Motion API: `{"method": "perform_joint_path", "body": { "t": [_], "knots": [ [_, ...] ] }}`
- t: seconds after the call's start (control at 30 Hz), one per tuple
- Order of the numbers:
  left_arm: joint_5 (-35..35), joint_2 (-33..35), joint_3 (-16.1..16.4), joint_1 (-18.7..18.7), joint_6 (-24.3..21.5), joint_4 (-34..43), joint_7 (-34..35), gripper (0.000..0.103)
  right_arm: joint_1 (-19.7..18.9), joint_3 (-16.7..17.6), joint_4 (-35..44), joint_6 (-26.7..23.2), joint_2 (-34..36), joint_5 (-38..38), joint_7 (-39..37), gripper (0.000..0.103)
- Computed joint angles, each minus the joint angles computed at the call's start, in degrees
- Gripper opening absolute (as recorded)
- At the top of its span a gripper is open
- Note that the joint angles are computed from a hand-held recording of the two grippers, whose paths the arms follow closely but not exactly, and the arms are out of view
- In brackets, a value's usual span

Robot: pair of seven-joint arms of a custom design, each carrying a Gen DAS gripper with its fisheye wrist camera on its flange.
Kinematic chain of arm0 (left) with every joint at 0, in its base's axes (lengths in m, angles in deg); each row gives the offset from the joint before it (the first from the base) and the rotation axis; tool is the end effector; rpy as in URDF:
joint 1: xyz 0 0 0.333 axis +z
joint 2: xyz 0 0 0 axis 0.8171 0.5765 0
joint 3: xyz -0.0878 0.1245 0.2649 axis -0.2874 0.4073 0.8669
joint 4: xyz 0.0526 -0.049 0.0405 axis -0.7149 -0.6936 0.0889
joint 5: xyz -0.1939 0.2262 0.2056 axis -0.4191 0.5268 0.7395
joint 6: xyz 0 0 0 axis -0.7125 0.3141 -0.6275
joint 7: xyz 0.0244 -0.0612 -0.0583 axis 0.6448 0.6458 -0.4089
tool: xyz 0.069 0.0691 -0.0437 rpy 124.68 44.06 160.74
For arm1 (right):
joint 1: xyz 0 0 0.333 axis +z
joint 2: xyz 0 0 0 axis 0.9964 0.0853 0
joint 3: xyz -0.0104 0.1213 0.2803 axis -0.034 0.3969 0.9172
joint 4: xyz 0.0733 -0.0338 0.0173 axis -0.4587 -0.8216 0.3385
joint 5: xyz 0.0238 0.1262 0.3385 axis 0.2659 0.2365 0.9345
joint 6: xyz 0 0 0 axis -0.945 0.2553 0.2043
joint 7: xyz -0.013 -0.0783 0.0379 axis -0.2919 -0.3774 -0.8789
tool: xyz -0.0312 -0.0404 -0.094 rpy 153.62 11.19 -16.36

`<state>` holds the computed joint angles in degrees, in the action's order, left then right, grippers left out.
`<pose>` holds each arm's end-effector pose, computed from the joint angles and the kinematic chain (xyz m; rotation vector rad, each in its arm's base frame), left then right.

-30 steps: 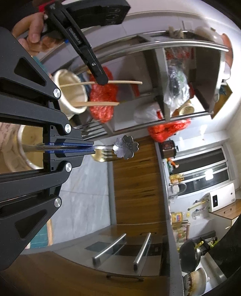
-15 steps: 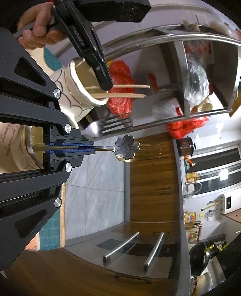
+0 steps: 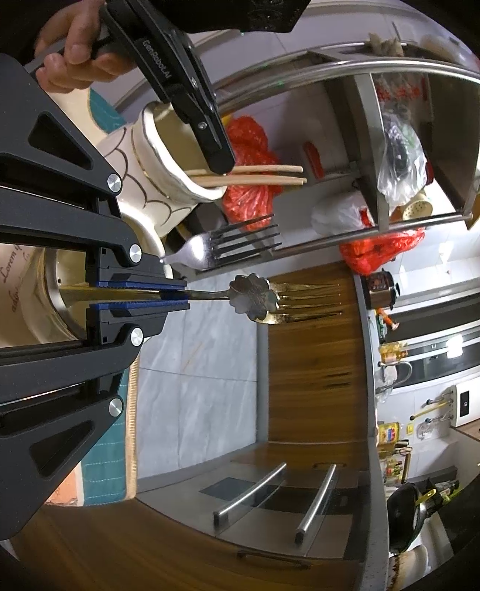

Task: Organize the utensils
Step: 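Open the left tool to drop the chopstick while the right tool drops the spoon into the short holder, then move the left tool back to the chopsticks while the right tool moves to the yellow tulip spoon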

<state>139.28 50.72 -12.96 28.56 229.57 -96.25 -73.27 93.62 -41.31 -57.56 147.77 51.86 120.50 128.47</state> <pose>0.5870 -0.3478 0.5608 -1.6320 1.4770 -1.0730 0.6752 0.2300 0.5437 -1.8061 0.9633 -0.3267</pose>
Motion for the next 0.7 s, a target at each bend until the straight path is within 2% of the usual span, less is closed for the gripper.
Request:
{"method": "perform_joint_path", "body": {
  "t": [0.07,0.13,0.2,0.43,0.57,0.7],
  "knots": [
    [0.0,-0.2,0.0,0.1,0.3,-0.3,-0.2,0.009,-0.1,0.1,-0.1,-0.2,-0.1,0.1,-0.1,0.015],
    [0.9,-0.7,0.3,0.0,1.0,-0.8,-1.5,0.018,-0.8,0.8,-0.7,-0.2,-0.6,1.4,-1.6,0.017],
    [2.1,-1.0,0.4,-0.3,0.8,-1.0,-2.5,0.032,-1.1,1.1,-1.5,0.0,-1.3,2.6,-3.0,0.017],
    [6.1,-2.8,-0.3,0.0,0.8,-2.5,-5.4,0.035,-1.7,1.1,-3.8,0.2,-3.6,8.2,-8.1,0.022],
    [9.2,-5.1,-1.3,0.1,-0.8,-4.9,-7.4,0.045,-1.8,0.5,-6.1,0.2,-5.9,11.3,-11.7,0.024],
    [12.7,-8.6,-3.0,0.8,-2.0,-8.9,-9.8,0.05,-1.3,-0.7,-9.8,0.7,-9.1,14.3,-14.6,0.024]
  ]
}}
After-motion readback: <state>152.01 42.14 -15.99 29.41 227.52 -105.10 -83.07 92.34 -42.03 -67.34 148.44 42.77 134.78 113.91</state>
